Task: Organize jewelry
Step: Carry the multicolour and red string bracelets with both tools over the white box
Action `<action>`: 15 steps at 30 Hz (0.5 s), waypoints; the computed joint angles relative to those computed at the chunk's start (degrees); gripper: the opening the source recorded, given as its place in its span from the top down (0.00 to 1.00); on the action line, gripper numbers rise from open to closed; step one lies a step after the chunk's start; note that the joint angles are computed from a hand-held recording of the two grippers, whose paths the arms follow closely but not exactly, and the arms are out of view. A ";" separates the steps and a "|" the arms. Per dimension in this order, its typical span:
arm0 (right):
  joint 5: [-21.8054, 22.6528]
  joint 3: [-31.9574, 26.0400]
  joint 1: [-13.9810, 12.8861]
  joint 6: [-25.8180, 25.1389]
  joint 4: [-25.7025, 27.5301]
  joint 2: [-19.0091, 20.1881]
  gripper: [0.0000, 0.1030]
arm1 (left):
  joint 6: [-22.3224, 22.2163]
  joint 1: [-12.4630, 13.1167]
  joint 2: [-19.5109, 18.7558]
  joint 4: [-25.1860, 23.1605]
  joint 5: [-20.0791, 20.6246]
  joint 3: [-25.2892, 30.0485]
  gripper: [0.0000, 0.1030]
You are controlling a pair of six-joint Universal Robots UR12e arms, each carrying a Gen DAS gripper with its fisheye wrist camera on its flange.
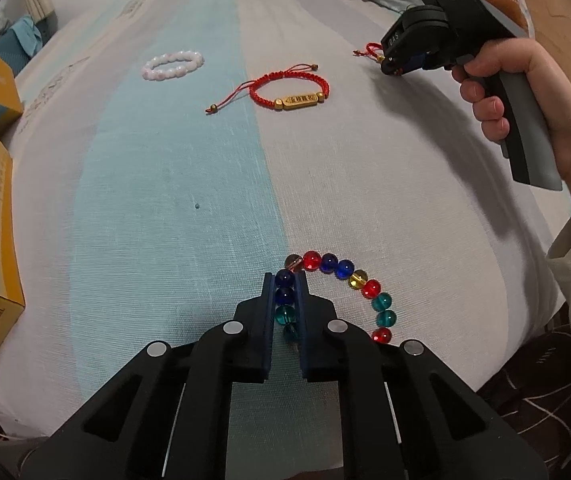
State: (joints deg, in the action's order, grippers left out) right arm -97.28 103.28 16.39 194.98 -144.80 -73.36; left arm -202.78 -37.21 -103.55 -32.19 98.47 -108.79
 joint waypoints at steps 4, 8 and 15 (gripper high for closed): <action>-0.08 0.25 -0.24 0.14 -0.47 -0.38 0.88 | 0.23 0.08 0.24 0.52 -0.46 -0.04 0.91; -0.83 0.39 -0.13 0.33 -0.92 -0.71 0.88 | 0.58 0.11 0.45 0.46 -0.97 0.09 0.91; -2.20 1.41 0.35 0.55 -3.00 -1.85 0.88 | 0.44 0.38 1.03 0.73 -1.83 0.05 0.91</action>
